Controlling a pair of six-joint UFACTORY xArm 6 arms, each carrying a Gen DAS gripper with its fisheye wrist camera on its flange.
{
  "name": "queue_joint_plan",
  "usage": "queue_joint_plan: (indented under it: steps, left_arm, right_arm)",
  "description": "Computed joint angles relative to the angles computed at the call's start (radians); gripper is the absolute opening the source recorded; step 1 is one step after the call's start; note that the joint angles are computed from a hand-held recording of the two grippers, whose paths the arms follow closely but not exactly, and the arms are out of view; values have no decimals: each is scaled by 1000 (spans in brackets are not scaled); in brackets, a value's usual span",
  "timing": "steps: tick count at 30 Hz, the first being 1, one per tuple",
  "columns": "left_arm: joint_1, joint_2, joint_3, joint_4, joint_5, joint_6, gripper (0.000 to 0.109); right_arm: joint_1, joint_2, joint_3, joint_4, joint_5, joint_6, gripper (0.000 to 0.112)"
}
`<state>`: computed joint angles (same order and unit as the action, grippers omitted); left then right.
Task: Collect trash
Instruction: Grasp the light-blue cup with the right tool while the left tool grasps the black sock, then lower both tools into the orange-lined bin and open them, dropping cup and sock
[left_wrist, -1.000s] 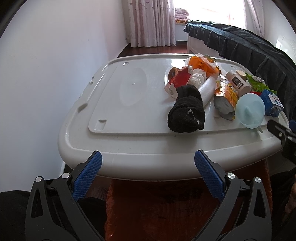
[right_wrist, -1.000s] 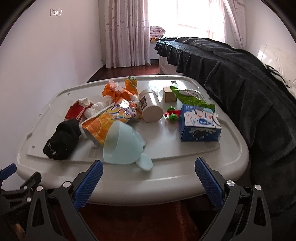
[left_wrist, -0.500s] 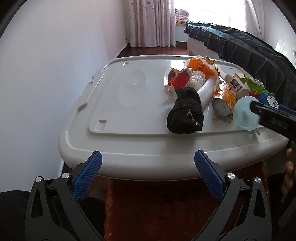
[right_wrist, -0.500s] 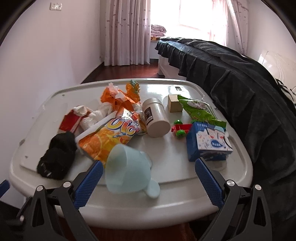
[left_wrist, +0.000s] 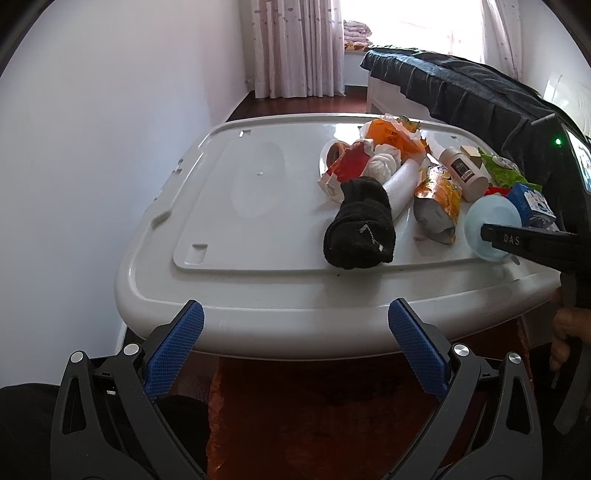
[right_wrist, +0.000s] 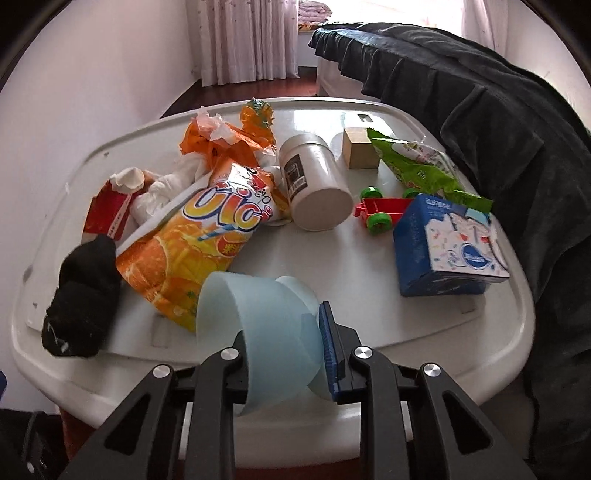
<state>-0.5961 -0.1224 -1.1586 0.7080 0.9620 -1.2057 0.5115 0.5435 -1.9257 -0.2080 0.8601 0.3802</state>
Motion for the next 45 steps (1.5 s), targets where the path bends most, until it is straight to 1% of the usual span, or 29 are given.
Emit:
queue_joint_plan:
  steps: [2, 5, 8, 9, 11, 13, 14, 17, 18, 21, 24, 27, 28, 29, 30, 31, 33, 35, 37, 41, 43, 45]
  left_arm:
    - [4, -10, 12, -8, -15, -3, 97]
    - [15, -23, 30, -22, -38, -8, 97]
    - [29, -39, 54, -33, -79, -18, 97]
    - [33, -43, 61, -32, -93, -24, 97]
    - [47, -43, 69, -27, -139, -39, 97]
    - [62, -16, 45, -41, -171, -14, 97]
    - [67, -3, 33, -48, -184, 0, 97]
    - [87, 67, -35, -55, -221, 48, 97]
    - [94, 103, -69, -65, -224, 73, 97]
    - [107, 193, -159, -90, -206, 133, 97]
    - [107, 278, -249, -71, -160, 174, 97]
    - [122, 324, -285, -85, -163, 206, 95]
    - [125, 330, -288, -81, -168, 202, 92]
    - [126, 341, -299, -77, -161, 201, 70]
    - [133, 353, -307, -114, -169, 240, 55]
    - [137, 360, -311, -150, -169, 268, 45]
    - [136, 358, -310, -131, -172, 256, 43]
    - [125, 356, -315, -106, -147, 255, 42]
    - [118, 328, -295, -99, -142, 249, 42]
    - [99, 192, -187, -107, -172, 208, 42]
    - [73, 126, -144, -91, -158, 184, 42]
    - [33, 50, -91, -73, -121, 150, 42]
  right_arm:
    - [-3, -26, 26, 28, -5, -37, 23]
    - [-12, -108, 112, 44, -58, -92, 23]
    - [-21, -191, 194, 63, -125, -162, 23]
    - [-24, -222, 232, 56, -162, -180, 23]
    - [-33, -241, 265, 34, -213, -186, 23]
    - [-44, -260, 320, 50, -287, -190, 23]
    - [-48, -251, 322, 69, -296, -188, 23]
    - [-63, -215, 278, 248, -246, -248, 23]
    - [-65, -214, 275, 265, -244, -256, 23]
    - [-68, -224, 286, 227, -281, -233, 24]
    - [-75, -228, 290, 275, -285, -255, 24]
    - [-80, -228, 291, 298, -279, -264, 24]
    - [-81, -228, 291, 301, -279, -264, 24]
    - [-82, -228, 292, 304, -279, -264, 24]
    - [-83, -227, 291, 309, -277, -265, 24]
    - [-83, -223, 286, 312, -272, -265, 24]
    - [-82, -216, 281, 308, -270, -262, 24]
    - [-80, -214, 280, 304, -272, -262, 24]
    - [-79, -220, 292, 313, -291, -272, 24]
    - [-74, -248, 335, 391, -349, -355, 24]
    - [-66, -275, 369, 443, -377, -424, 24]
    - [-57, -314, 415, 503, -392, -501, 24]
